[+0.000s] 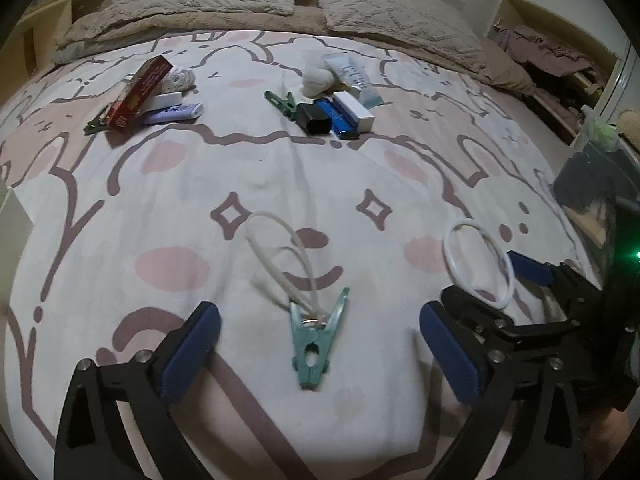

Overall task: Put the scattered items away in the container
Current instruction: 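Grasp the white ring with the right tool while the left tool holds the clothespin and cable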

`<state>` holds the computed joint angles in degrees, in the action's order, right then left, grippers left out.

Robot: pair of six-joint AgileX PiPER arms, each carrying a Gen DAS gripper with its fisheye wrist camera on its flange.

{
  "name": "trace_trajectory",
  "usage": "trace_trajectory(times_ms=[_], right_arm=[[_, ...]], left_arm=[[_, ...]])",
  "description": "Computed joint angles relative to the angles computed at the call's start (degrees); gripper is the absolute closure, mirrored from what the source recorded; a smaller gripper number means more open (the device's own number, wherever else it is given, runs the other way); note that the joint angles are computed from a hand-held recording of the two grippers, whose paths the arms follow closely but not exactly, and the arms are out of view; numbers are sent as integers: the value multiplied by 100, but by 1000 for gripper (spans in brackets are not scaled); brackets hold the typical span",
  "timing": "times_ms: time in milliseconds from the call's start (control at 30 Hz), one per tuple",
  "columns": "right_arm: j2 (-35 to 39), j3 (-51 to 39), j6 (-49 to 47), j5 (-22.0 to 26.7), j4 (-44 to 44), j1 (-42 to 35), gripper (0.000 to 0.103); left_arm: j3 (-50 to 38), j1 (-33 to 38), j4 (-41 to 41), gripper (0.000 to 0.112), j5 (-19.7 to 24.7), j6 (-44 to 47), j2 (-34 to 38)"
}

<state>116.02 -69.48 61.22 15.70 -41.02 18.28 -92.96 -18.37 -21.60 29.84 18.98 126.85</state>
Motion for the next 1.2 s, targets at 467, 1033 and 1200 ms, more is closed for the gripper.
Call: trace_trajectory(times_ms=[467, 1033, 1200], right_arm=[[-58, 132, 772, -61, -773, 36, 18], [-53, 211, 863, -198, -819, 15, 17], [-62, 218, 978, -179, -937, 30, 17]], left_arm=[[15, 51, -112, 11, -125, 166, 47], [91, 105, -103, 58, -180, 414, -37], [122, 111, -383, 68, -158, 706, -62]])
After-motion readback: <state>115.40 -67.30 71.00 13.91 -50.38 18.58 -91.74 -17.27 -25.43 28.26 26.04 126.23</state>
